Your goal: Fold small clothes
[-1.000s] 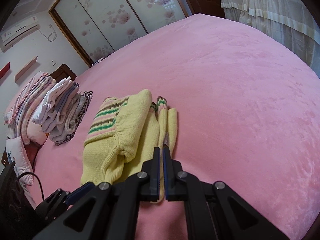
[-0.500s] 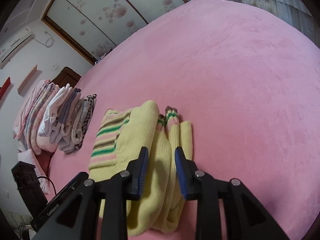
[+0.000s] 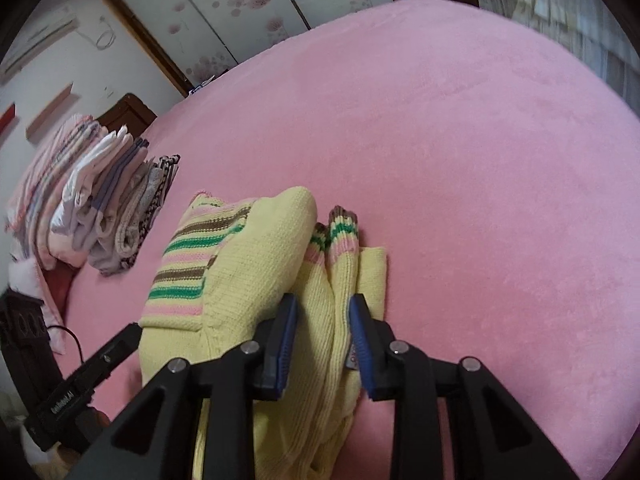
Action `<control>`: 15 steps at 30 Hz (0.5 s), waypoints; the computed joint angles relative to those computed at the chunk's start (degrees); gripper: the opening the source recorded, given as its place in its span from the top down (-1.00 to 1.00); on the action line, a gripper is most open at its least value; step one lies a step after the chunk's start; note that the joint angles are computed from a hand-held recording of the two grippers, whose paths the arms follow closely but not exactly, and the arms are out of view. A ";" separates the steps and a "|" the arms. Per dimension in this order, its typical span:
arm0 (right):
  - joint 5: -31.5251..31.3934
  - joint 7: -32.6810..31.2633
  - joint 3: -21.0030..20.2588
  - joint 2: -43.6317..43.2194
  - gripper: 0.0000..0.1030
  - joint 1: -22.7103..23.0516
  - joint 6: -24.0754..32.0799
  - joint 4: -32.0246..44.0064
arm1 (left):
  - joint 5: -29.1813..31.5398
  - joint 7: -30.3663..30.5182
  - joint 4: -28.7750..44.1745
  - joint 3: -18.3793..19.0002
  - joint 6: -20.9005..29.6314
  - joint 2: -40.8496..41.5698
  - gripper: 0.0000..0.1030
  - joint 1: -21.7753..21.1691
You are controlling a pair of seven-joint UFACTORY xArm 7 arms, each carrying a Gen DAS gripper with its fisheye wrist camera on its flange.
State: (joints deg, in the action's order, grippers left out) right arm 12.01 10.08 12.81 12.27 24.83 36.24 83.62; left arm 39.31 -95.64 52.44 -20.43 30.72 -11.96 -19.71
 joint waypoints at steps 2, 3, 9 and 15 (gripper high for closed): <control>-3.72 0.69 -0.44 0.10 0.47 1.15 0.14 0.37 | 0.07 0.15 -0.23 0.13 -0.06 -0.15 -0.39 0.03; -5.07 0.86 -0.51 0.24 0.49 1.59 0.14 0.62 | 0.14 0.13 -0.23 0.08 -0.01 -0.17 -0.39 0.07; -0.41 -2.09 0.51 2.26 0.67 0.29 3.34 3.41 | -0.18 0.84 -0.14 0.18 -0.59 0.03 -0.39 0.01; 0.95 -2.11 0.20 2.58 0.67 0.10 3.60 3.35 | -0.18 1.73 0.26 0.22 -0.52 0.32 -0.40 0.04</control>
State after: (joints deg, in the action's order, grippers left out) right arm 12.96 7.97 13.01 14.85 24.93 39.84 86.97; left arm 39.13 -93.90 52.70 -20.20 30.20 -11.64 -19.67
